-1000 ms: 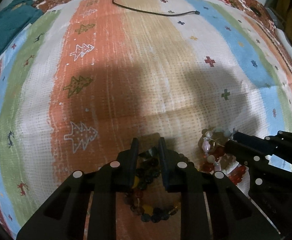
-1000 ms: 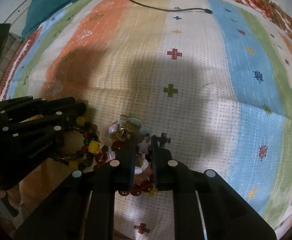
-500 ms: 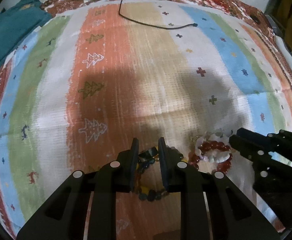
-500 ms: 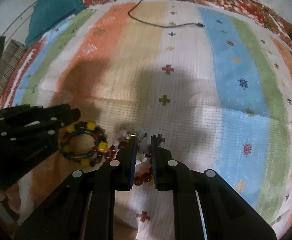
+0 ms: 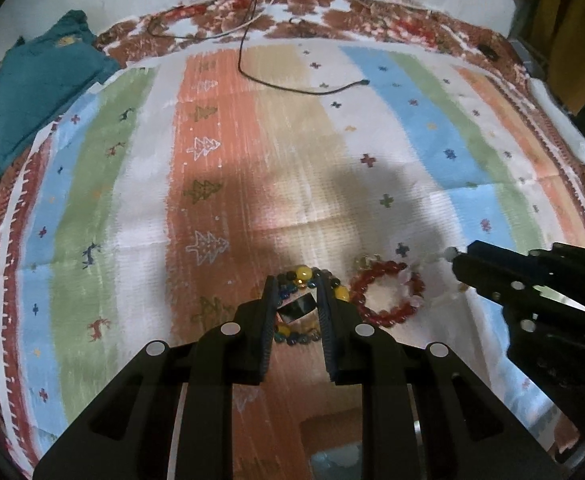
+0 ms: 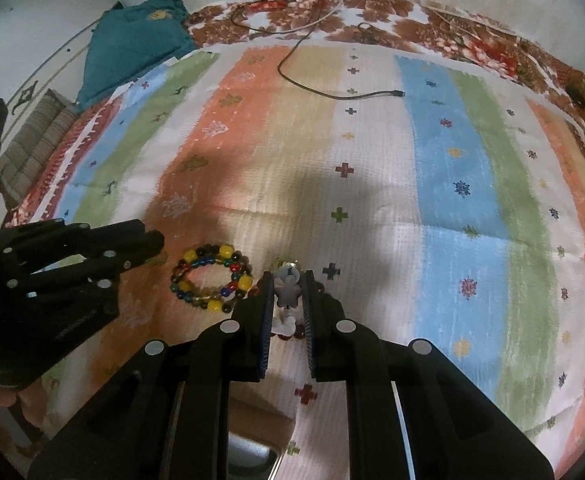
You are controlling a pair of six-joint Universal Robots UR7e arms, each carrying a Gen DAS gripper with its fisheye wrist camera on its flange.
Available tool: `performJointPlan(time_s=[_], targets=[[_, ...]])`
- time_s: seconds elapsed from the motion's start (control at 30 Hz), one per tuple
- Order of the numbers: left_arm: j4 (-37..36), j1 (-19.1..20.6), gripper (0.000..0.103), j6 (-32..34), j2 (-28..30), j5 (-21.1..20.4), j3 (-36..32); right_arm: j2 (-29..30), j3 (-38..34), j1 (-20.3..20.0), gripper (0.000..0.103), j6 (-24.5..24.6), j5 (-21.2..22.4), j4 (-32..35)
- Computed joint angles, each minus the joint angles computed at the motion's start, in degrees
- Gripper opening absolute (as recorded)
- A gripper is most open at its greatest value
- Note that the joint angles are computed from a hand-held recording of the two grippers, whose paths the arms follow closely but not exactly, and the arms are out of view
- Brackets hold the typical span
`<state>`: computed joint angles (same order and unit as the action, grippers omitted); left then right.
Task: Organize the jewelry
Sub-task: 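Carry the white bead bracelet over the tin box with the right gripper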
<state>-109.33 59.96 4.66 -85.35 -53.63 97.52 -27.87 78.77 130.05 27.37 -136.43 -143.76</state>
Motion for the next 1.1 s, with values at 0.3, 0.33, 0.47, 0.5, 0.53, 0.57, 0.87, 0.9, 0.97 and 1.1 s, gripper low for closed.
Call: performJointPlan(time_s=[0.3,0.33,0.47,0.5,0.53,0.57,0.87,0.9,0.97,1.1], targets=[[0.36,-2.12,0.019,-0.29,-5.33,-0.85,2.63,-0.96,2.23,2.27,0.015,-0.49,-1.87,-3.43],[0.44,-2.28,0.019,-0.33,-5.75,-1.06,2.74,-1.07,2.47,2.61,0.015,-0.62,-2.02,-3.83],[0.52,-2.80,0.019,-0.77,-7.26,-1.97,3.18,-1.45,3.11,3.62,0.015,-0.97,-2.32,-4.86],[0.57,-2.90,0.019,-0.84,-7.71,-2.20,3.27,-1.53,3.25,3.85,0.015,-1.03,-2.38,-5.13],[0.64,-2.99,0.019,-1.00,-8.06,-2.39,3.34,-1.62,3.42,4.05,0.015,-1.07,-2.40,-5.34],[0.73,-3.04,0.019,-1.07,-8.26,-2.51,3.36,-1.73,3.60,4.17,0.015,-1.06,-2.34,-5.42],[1.52,-3.69,0.019,-1.29,-10.63,-3.03,4.23,-2.18,4.90,5.54,0.015,-1.09,-2.60,-6.38],[1.64,-3.79,0.019,-1.36,-10.91,-3.18,4.36,-2.26,5.08,5.65,0.015,-1.21,-2.44,-6.68],[1.87,-3.94,0.019,-1.38,-11.32,-3.35,4.55,-2.37,5.43,5.79,0.015,-1.09,-2.42,-6.85],[2.47,-4.61,0.019,-1.38,-12.46,-3.37,5.37,-2.60,5.78,6.09,0.015,-0.37,-2.68,-6.32]])
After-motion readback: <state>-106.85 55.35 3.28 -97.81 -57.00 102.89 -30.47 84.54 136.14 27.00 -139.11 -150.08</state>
